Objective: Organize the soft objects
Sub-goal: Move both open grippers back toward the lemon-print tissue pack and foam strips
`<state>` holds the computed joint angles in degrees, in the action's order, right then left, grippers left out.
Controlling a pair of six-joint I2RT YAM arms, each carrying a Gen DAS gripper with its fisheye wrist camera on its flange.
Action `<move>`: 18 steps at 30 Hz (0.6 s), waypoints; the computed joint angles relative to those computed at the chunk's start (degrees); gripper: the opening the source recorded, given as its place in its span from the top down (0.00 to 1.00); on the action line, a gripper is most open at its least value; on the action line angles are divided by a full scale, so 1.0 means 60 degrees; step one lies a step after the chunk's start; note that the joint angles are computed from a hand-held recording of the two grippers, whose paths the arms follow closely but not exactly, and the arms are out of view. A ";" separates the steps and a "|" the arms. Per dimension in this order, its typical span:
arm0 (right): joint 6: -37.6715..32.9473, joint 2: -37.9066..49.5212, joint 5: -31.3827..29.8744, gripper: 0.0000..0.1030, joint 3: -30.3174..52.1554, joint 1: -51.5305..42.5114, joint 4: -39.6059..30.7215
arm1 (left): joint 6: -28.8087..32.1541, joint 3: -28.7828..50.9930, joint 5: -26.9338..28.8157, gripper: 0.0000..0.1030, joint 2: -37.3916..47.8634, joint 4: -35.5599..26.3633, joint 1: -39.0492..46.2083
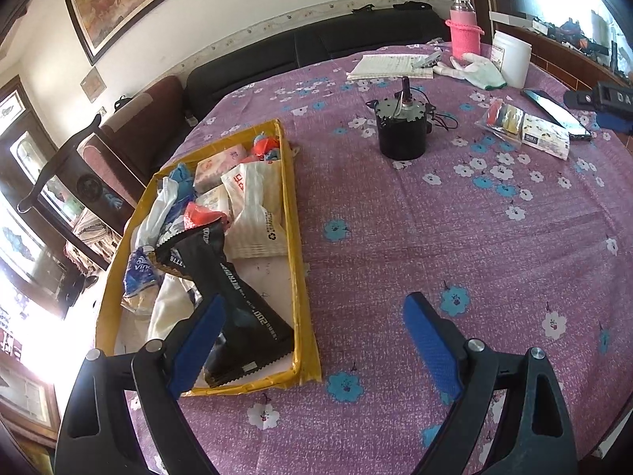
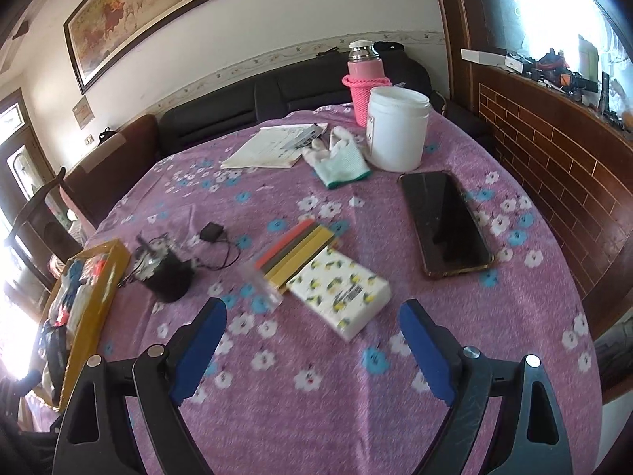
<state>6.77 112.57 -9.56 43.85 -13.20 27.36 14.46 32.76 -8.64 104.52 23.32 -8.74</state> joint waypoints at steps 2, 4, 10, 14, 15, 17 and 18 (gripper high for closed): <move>-0.0044 0.0286 0.0085 0.11 0.0317 -0.0053 0.0041 | -0.0014 0.0075 0.0007 0.12 0.0107 -0.0038 -0.0069; -0.0105 0.0672 0.0006 0.11 0.0686 -0.0179 0.0188 | -0.0023 0.0154 0.0127 0.12 0.0194 -0.0134 -0.0109; 0.0441 0.1902 -0.1494 0.11 0.2118 -0.1067 -0.0252 | -0.0108 0.0453 0.0583 0.12 0.0382 -0.0471 -0.0112; 0.0801 0.2652 -0.1959 0.11 0.2885 -0.1401 -0.0765 | -0.0332 0.0581 0.0945 0.12 0.0296 -0.0552 -0.0162; 0.0868 0.2837 -0.2143 0.11 0.3161 -0.1455 -0.1029 | -0.0396 0.0599 0.1111 0.12 0.0241 -0.0571 -0.0184; 0.0916 0.2988 -0.2374 0.11 0.3413 -0.1475 -0.1164 | -0.0460 0.0600 0.1526 0.12 0.0107 -0.0571 -0.0177; 0.0928 0.3044 -0.2446 0.11 0.3539 -0.1443 -0.1230 | -0.0486 0.0589 0.1756 0.12 0.0014 -0.0565 -0.0164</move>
<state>12.33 130.84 -24.23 65.09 -21.86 19.98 11.54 36.30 1.90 104.60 19.93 -9.73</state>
